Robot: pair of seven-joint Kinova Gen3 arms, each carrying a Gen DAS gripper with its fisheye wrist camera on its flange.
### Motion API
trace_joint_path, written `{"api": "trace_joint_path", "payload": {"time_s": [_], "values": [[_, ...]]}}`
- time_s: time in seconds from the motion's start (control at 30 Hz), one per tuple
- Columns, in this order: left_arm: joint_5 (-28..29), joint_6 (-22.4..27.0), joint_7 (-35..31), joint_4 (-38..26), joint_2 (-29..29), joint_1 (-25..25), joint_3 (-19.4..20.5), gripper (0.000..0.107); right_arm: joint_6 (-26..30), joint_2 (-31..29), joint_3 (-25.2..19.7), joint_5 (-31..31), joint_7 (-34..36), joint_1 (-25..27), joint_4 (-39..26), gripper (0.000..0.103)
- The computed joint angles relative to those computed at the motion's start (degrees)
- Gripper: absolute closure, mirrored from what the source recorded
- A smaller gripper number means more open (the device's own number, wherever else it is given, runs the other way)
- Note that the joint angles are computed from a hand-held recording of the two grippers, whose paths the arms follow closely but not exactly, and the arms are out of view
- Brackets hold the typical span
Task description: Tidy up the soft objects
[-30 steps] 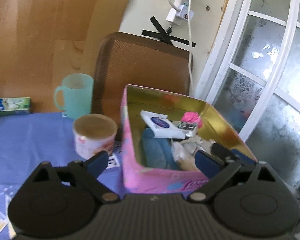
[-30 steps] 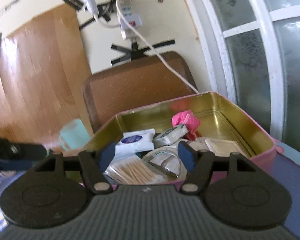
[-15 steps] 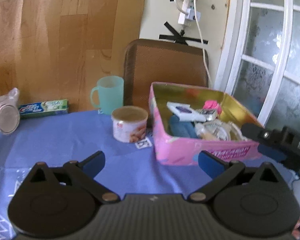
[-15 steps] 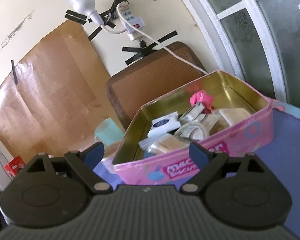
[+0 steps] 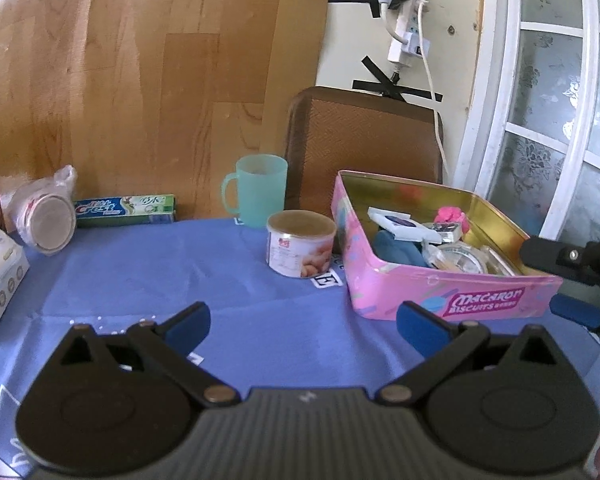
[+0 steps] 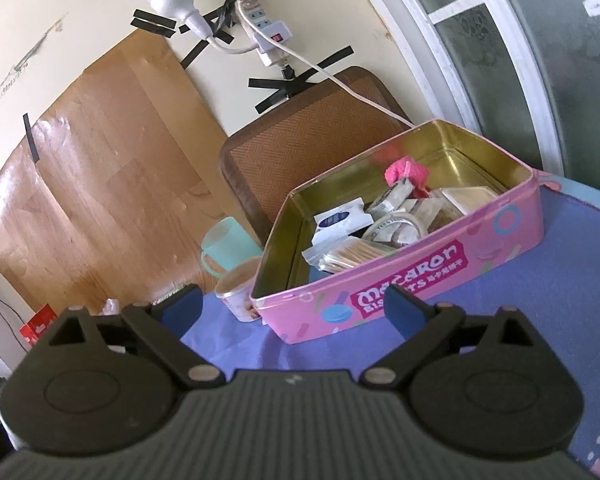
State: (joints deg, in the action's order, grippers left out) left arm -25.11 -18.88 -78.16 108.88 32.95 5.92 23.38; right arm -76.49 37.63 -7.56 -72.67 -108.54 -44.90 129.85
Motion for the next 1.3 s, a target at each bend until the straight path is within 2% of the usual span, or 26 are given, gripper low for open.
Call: {"api": "trace_joint_path", "payload": {"time_s": [0.07, 0.17, 0.37, 0.57, 0.73, 0.83, 0.9, 1.0, 1.13, 1.2, 1.3], "values": [[-0.2, 0.2, 0.1, 0.2, -0.1, -0.3, 0.0, 0.005, 0.0, 0.0, 0.0, -0.6, 0.8, -0.2, -0.7, 0.003], [-1.8, 1.3, 1.1, 0.1, 0.2, -2.4, 2.1, 0.005, 0.3, 0.1, -0.2, -1.2, 2.0, -0.2, -1.8, 0.002], [-0.8, 2.0, -0.5, 0.1, -0.5, -1.1, 0.5, 0.005, 0.1, 0.3, -0.5, -1.8, 2.7, -0.2, -2.5, 0.0], [-0.5, 2.1, -1.8, 0.4, -0.8, -1.2, 1.0, 0.005, -2.9, 1.7, -1.0, -7.1, 4.5, -1.5, -5.2, 0.0], [2.1, 1.8, -2.6, 0.6, -1.6, 1.0, -1.4, 0.005, -4.5, 2.6, -1.8, -8.4, 5.7, -1.4, -5.9, 0.0], [1.8, 2.2, -2.4, 0.3, -1.2, 0.1, -0.3, 0.005, -5.2, 3.1, -2.1, -10.2, 6.6, -1.5, -7.0, 0.0], [2.0, 2.2, -2.4, 0.4, -1.2, 0.0, -0.2, 0.005, -4.5, 2.5, -2.5, -8.7, 4.9, -0.8, -5.9, 0.0], [3.5, 1.5, -3.3, 0.7, -1.7, 1.7, -2.1, 0.005, -3.4, 2.0, -2.6, -8.8, 5.1, -0.5, -5.8, 0.0], [7.9, 0.0, -6.8, 1.3, -2.6, 6.8, -7.6, 0.005, -2.6, 1.4, -2.5, -7.9, 4.8, -0.5, -4.9, 0.0], [7.7, -0.7, -7.7, 1.6, -2.4, 6.6, -7.3, 0.005, -2.7, 1.5, -2.3, -8.5, 5.6, -0.8, -5.1, 0.0], [6.6, 1.4, -8.1, 0.6, -2.0, 5.4, -5.7, 0.005, -2.6, 1.4, -2.3, -9.1, 4.8, -0.7, -5.1, 0.0]]}}
